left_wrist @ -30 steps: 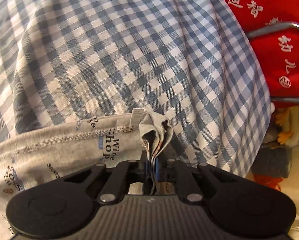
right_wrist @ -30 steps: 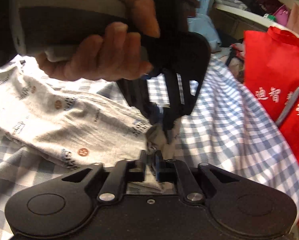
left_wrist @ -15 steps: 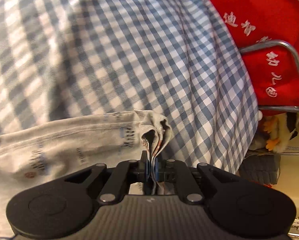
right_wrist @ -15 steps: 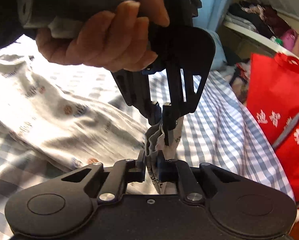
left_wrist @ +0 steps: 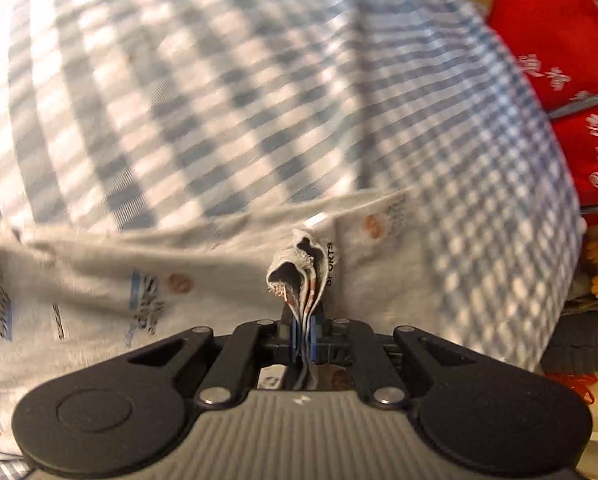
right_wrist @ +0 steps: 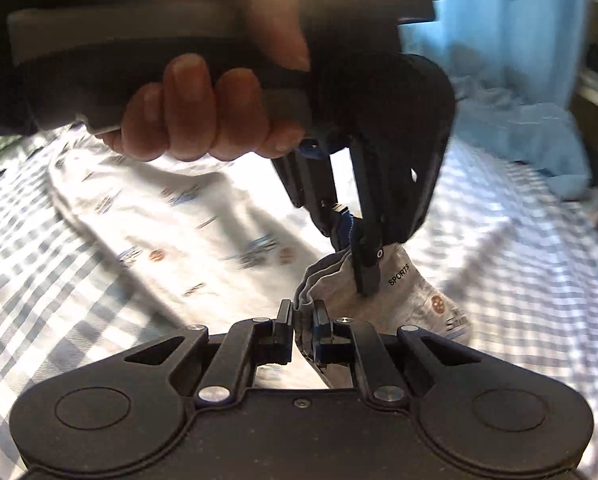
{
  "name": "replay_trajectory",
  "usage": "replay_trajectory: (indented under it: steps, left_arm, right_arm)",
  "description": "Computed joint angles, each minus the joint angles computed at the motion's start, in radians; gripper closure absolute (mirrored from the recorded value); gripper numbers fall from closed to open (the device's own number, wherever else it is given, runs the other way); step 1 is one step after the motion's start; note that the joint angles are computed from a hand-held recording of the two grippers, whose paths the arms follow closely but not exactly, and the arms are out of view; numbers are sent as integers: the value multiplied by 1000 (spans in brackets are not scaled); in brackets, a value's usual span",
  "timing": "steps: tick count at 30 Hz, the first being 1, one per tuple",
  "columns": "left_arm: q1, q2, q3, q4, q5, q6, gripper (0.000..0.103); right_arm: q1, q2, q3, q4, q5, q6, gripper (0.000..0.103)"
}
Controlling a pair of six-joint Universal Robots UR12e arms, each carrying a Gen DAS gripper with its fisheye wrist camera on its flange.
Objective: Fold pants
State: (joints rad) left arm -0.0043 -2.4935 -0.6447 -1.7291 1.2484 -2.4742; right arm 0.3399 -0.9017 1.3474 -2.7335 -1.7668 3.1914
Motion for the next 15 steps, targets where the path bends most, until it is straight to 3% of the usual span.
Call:
replay_trajectory:
  steps: [5, 15]
  left_arm:
    - [4, -30, 24, -34, 11, -42, 97]
    - [4, -26, 16, -31, 7, -16, 97]
  right_arm:
    - [7, 39, -52, 104, 20, 15, 94]
    - [4, 38, -54, 129, 17, 46, 94]
